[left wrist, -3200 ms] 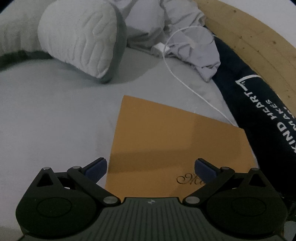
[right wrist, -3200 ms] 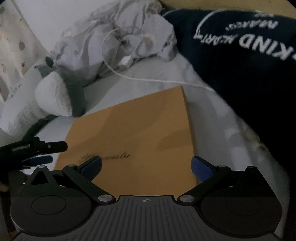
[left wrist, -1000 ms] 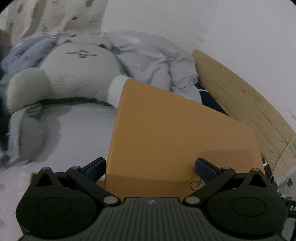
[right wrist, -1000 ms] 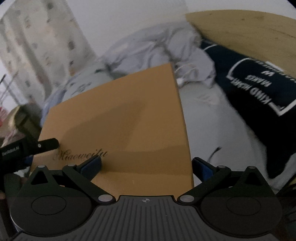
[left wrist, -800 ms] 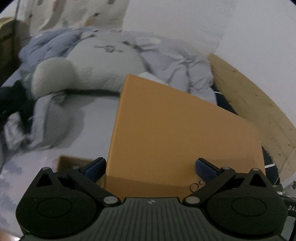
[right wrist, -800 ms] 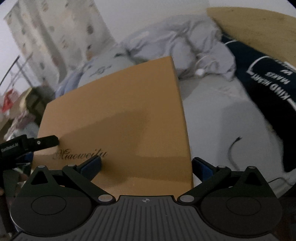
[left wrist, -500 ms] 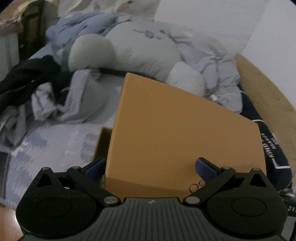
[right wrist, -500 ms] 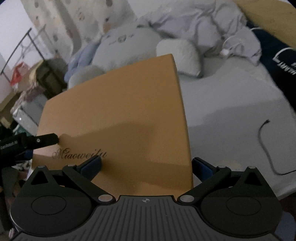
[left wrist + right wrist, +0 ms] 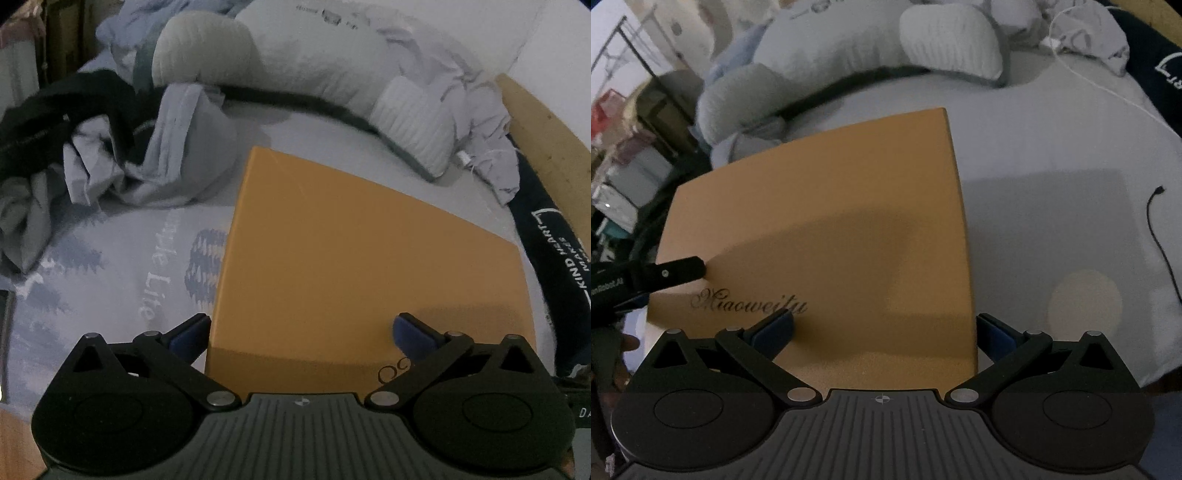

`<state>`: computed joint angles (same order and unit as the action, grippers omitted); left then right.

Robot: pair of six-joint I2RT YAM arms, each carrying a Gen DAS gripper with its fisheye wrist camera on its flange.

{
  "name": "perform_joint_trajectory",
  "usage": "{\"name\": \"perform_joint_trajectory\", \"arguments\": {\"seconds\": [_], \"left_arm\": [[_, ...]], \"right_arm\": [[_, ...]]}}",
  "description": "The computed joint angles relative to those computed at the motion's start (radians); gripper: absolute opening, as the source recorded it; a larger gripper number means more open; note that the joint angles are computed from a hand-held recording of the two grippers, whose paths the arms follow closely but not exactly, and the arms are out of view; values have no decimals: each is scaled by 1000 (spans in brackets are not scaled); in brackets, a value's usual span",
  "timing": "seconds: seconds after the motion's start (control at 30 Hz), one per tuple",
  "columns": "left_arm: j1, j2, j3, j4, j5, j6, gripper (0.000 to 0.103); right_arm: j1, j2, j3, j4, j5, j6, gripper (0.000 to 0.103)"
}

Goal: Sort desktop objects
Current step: 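Carry the held lid with both tools over the cardboard box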

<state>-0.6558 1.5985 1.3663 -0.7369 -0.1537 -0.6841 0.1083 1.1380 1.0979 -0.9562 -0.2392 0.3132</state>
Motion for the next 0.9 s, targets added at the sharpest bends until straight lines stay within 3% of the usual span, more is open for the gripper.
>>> {"name": "perform_joint_trajectory", "arguments": {"seconds": [0.2, 0.5, 0.9], "left_arm": [[25, 31, -25, 40, 44, 14, 103], [41, 38, -30, 65, 42, 68, 103], [37, -6, -120, 106, 46, 61, 103]], "right_arm": [[16, 55, 2, 22, 26, 14, 103], [5, 116, 27, 44, 18, 22, 103], [51, 119, -2, 67, 72, 22, 103]]}}
